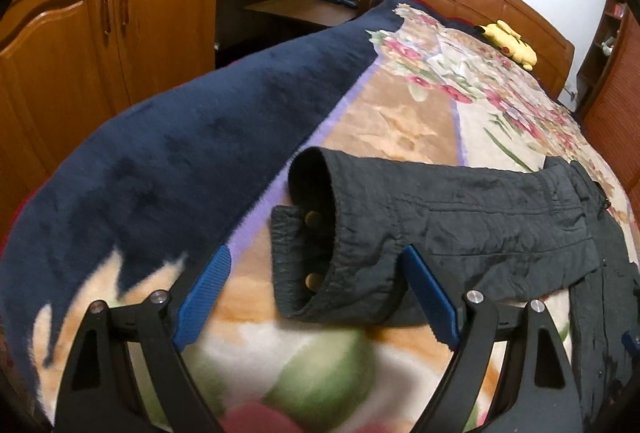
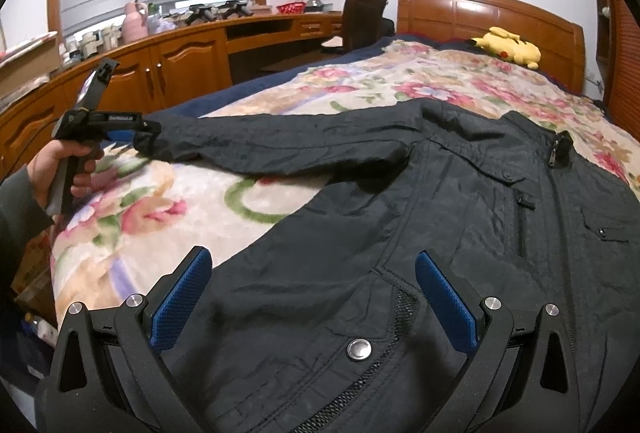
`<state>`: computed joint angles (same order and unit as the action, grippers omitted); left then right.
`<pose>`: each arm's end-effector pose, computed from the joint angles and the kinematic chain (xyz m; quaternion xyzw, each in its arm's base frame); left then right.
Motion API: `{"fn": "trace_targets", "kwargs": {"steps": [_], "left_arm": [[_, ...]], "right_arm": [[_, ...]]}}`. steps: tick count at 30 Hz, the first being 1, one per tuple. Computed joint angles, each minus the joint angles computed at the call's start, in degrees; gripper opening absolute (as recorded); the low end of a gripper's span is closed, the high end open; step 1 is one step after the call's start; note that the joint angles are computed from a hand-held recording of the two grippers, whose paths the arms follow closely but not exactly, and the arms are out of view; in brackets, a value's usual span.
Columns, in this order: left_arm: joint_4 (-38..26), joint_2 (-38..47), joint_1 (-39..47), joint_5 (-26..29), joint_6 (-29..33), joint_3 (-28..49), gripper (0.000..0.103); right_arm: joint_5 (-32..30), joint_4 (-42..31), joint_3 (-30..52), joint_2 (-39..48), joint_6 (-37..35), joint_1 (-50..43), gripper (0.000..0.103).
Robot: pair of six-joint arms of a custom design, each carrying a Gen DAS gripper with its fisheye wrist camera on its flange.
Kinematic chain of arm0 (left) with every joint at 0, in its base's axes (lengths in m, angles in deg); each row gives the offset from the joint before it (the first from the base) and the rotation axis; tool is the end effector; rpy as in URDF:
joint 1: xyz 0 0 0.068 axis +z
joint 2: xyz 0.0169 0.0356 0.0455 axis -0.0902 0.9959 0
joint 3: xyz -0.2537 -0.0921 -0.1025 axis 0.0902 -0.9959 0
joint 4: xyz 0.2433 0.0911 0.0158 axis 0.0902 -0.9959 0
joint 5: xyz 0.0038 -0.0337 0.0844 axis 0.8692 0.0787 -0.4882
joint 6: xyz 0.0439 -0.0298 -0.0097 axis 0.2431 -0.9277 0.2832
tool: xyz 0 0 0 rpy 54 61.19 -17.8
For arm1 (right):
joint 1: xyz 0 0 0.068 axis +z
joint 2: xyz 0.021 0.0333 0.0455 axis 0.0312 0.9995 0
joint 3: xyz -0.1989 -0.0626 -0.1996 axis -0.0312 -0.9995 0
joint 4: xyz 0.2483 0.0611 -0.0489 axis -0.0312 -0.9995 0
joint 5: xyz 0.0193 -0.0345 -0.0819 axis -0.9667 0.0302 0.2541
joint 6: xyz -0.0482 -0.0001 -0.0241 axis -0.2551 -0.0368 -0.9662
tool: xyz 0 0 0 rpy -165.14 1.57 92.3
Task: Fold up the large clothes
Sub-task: 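Grasp the sleeve cuff with the left gripper and lift it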
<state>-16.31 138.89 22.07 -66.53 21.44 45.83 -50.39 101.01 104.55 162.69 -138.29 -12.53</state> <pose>0.2005 0.1001 0.0292 -0.3159 0.8798 0.0041 0.3552 0.2809 -0.0444 0.0413 -0.3785 0.8079 0.2081 0.4009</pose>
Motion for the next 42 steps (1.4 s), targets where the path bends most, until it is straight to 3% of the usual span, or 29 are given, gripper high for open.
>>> {"fn": "trace_targets", "kwargs": {"steps": [4, 5, 6, 7, 9, 10, 14, 20, 23, 34, 42], "left_arm": [[-2.3, 1.7, 0.2, 2.4, 0.1, 2.2, 0.062], [-3.2, 2.0, 0.1, 2.4, -0.3, 2.9, 0.061], [-4.2, 1.9, -0.2, 2.2, -0.3, 3.4, 0.053], [-4.8, 1.9, -0.2, 3.3, 0.0, 3.7, 0.032], [-9.1, 0.6, -1.0, 5.5, 0.5, 5.1, 0.015], [-11.2, -1.3, -2.7, 3.3, 0.4, 5.1, 0.011], [-17.8, -13.9, -10.3, -3.4, -0.7, 2.5, 0.008], [-33.3, -34.0, -26.0, -15.3, -4.9, 2.8, 0.008], [-39.1, -39.1, -34.1, -20.2, -7.6, 5.0, 0.008], [-43.9, -34.1, -59.0, -33.2, -15.3, 16.6, 0.008], [-44.9, -24.9, -69.7, -36.0, -16.3, 27.5, 0.008]], "right_arm": [[0.4, -0.7, 0.4, 0.2, -0.2, 0.3, 0.103], [0.4, -0.9, 0.5, 0.2, -0.3, 0.2, 0.103], [0.4, -1.0, 0.5, 0.2, -0.4, 0.2, 0.103], [0.3, -1.1, 0.6, 0.2, -0.4, 0.2, 0.103], [0.3, -1.0, 0.5, 0.2, -0.3, 0.2, 0.103], [0.3, -1.3, 0.6, 0.2, -0.4, 0.2, 0.103], [-0.7, -5.8, 2.0, -0.8, -1.8, -0.7, 0.103], [-4.2, -14.9, 5.1, -4.4, -6.8, -5.9, 0.103], [-5.3, -19.0, 8.1, -4.6, -8.6, -8.9, 0.103], [-4.6, -21.5, 18.1, -0.1, -10.0, -16.9, 0.103], [-4.7, -26.6, 26.4, 3.7, -9.4, -20.8, 0.103]]}}
